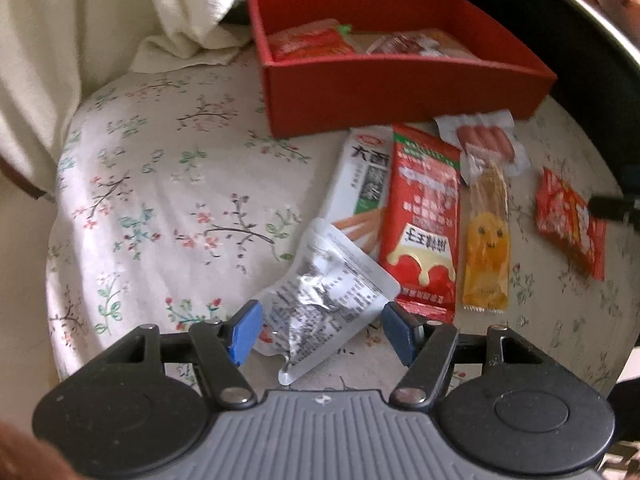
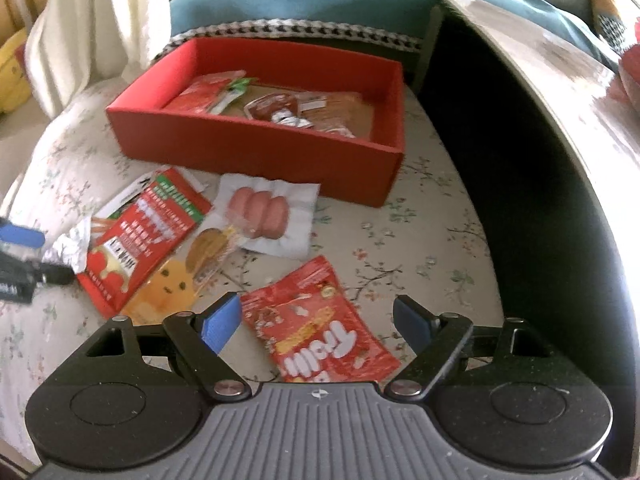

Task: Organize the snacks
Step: 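Move left tool to the clear foil pouch while right tool reaches the red Trolli bag, then grasp the clear foil pouch with left tool while right tool grasps the red Trolli bag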

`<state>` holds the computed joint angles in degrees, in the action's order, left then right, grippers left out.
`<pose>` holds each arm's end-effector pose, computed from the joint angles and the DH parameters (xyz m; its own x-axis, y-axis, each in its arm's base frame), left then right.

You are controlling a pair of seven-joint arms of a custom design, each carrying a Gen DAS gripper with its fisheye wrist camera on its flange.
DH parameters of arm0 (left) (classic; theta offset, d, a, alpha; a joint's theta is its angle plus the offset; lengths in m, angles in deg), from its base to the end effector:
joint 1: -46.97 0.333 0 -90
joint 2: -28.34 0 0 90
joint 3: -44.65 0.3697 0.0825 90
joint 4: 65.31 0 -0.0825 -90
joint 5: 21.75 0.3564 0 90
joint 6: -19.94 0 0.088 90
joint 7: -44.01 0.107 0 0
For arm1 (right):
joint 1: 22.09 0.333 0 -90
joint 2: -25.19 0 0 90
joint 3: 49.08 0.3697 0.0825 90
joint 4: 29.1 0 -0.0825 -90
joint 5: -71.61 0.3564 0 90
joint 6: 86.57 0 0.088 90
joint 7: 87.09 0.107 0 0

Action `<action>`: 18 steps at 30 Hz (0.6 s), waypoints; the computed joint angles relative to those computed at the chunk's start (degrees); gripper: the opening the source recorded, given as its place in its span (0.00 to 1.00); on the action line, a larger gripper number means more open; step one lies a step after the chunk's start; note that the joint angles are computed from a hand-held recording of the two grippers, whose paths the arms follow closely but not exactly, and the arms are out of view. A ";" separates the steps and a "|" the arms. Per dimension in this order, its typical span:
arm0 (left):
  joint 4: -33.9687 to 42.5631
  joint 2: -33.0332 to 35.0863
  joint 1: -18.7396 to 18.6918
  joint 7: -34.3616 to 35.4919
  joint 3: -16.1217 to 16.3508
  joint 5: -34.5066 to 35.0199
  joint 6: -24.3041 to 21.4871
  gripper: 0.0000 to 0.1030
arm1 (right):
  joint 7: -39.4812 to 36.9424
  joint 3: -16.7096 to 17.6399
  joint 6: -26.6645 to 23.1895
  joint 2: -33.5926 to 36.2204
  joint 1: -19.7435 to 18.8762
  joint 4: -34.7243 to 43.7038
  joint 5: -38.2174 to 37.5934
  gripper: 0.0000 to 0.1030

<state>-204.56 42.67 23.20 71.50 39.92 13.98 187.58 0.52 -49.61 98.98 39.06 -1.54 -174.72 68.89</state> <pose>0.4263 -0.2726 0.3018 -0.0017 -0.9991 0.0414 -0.9551 -0.0107 -0.2962 0.4652 0.1745 0.3097 0.4181 -0.9076 0.0371 -0.8097 -0.3909 -0.4377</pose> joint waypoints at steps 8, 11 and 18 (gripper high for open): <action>1.34 1.84 -0.37 3.42 -0.47 0.06 -2.57 0.69 | -0.62 -1.38 -4.23 2.51 0.44 3.17 -1.44 0.86; 1.34 1.96 -0.20 3.72 -0.26 0.03 -1.92 0.69 | 0.28 -2.74 -7.23 3.93 0.98 5.16 -2.46 0.89; 0.76 1.05 -0.80 2.41 0.81 1.73 -0.65 0.45 | -3.73 4.97 -8.57 5.37 -6.59 6.71 -0.61 0.96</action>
<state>-203.80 43.72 22.40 73.91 40.74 15.70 186.93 -3.20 -44.64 90.41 44.43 -8.13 -168.01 68.28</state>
